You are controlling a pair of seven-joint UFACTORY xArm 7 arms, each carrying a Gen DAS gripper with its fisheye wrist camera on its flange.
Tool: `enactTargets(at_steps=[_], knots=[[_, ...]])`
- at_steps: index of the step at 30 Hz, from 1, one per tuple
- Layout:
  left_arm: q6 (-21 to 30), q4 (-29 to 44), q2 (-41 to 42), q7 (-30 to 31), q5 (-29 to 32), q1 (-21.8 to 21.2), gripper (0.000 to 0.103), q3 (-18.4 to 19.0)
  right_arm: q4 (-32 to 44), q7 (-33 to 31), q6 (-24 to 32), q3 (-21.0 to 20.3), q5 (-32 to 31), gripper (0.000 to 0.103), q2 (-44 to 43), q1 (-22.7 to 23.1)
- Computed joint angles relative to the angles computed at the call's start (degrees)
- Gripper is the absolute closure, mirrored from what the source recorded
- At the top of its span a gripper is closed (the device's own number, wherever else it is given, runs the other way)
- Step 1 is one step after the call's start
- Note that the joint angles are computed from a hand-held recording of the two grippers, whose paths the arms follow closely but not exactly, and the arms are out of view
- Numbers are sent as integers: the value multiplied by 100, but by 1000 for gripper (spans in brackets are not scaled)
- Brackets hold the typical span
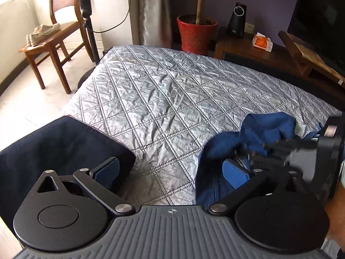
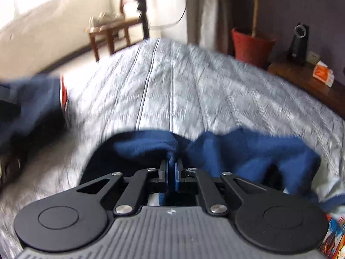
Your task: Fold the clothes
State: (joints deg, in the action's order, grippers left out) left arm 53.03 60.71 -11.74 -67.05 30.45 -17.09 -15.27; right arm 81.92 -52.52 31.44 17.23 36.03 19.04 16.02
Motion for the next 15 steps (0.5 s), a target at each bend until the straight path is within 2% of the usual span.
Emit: enactTargets(at_steps=[3, 6, 7, 8, 10, 12, 13, 15], knots=[[-24, -13, -33, -80, 0, 10, 0, 2, 768, 18, 93, 211, 412, 98, 326, -42], [-50, -16, -53, -158, -12, 30, 0, 2, 1537, -600, 298, 646, 1322, 97, 575, -250], [-52, -11, -52, -175, -18, 34, 0, 0, 1826, -769, 378, 747, 1598, 91, 682, -270], [-58, -12, -57, -183, -21, 36, 0, -1, 2035, -858, 536, 792, 1819, 79, 756, -304], [-82, -20, -70, -169, -35, 37, 0, 1, 2381, -632, 744, 642, 1841, 54, 853, -208], [-104, -30, -85, -161, -48, 42, 0, 3, 2141, -974, 341, 599, 2122, 56, 682, -270], [-111, -36, -95, -165, -54, 48, 0, 2, 2001, -932, 222, 497, 2137, 55, 587, -283], [-127, -60, -124, -192, -78, 62, 0, 5, 1637, -402, 192, 142, 1746, 52, 344, -257]])
